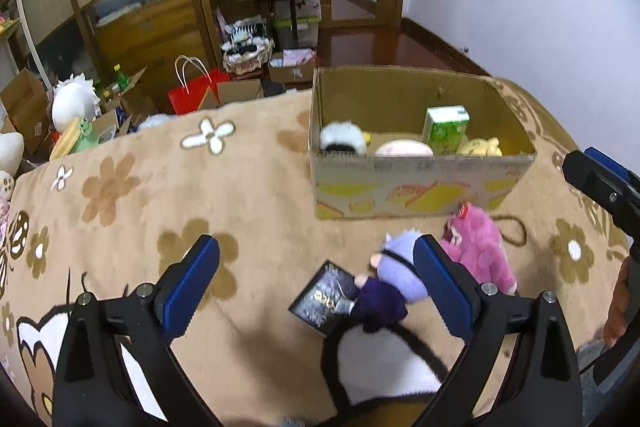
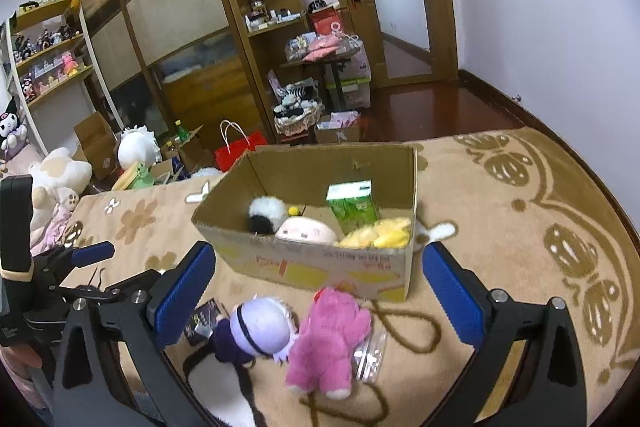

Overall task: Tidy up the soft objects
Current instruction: 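Move both grippers back toward the purple doll and pink bear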

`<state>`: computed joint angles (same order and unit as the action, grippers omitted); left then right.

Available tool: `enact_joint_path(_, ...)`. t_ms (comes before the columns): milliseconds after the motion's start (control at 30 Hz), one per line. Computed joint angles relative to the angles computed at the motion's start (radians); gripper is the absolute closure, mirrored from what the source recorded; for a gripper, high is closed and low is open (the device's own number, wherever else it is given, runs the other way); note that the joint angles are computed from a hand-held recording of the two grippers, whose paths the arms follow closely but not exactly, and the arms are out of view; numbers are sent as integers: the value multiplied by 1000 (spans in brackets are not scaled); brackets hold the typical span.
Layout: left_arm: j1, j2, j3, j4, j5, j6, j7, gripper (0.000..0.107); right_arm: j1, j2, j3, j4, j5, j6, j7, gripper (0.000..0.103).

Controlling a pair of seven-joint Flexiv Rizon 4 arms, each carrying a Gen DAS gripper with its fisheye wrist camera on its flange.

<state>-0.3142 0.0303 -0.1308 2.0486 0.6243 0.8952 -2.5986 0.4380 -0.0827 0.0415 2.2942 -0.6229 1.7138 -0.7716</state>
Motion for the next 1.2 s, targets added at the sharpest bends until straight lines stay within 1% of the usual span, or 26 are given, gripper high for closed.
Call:
enact_joint_path(33,0,-2,1,3,-11,-3,6,10,-7,1,15,2,14,-8,-8,0)
enact_joint_path(100,2,-9,5,11,-33,-2,19,10,-43,-5,76,-8,79,-36,-59,0)
enact_joint_path(167,4,-23,9,13,-57,-6,34,10,-45,-8,83,-7,90,-46,-73,0)
enact_joint_path(267,9,-55,23,24,-128,10,77,10,-16,-11,35,6,32,-41,-25,0)
enact_joint_path(333,6,-70,29,26,-148,11,82,10,8,-18,-7,12,-25,-38,26,0)
enact_joint_path(367,5,-78,32,26,-158,11,89,10,-2,-24,5,9,-16,-43,22,0)
enact_joint_path(500,5,-115,46,25,-222,5,132,10,-70,-67,124,-35,137,-101,-80,0)
enact_joint_path(567,8,-138,53,22,-267,-15,156,10,-70,-82,136,-45,177,-114,-105,0)
enact_joint_path(633,12,-155,62,27,-306,-15,177,10,-70,-97,145,-57,212,-129,-129,0)
enact_joint_path(800,13,-197,73,17,-380,-54,223,10,-66,-137,164,-89,276,-168,-185,0)
enact_joint_path(933,6,-214,82,8,-393,-73,236,10,-55,-163,163,-109,304,-192,-213,0)
enact_joint_path(1200,6,-239,93,0,-423,-76,257,10,-34,-196,149,-131,320,-227,-235,0)
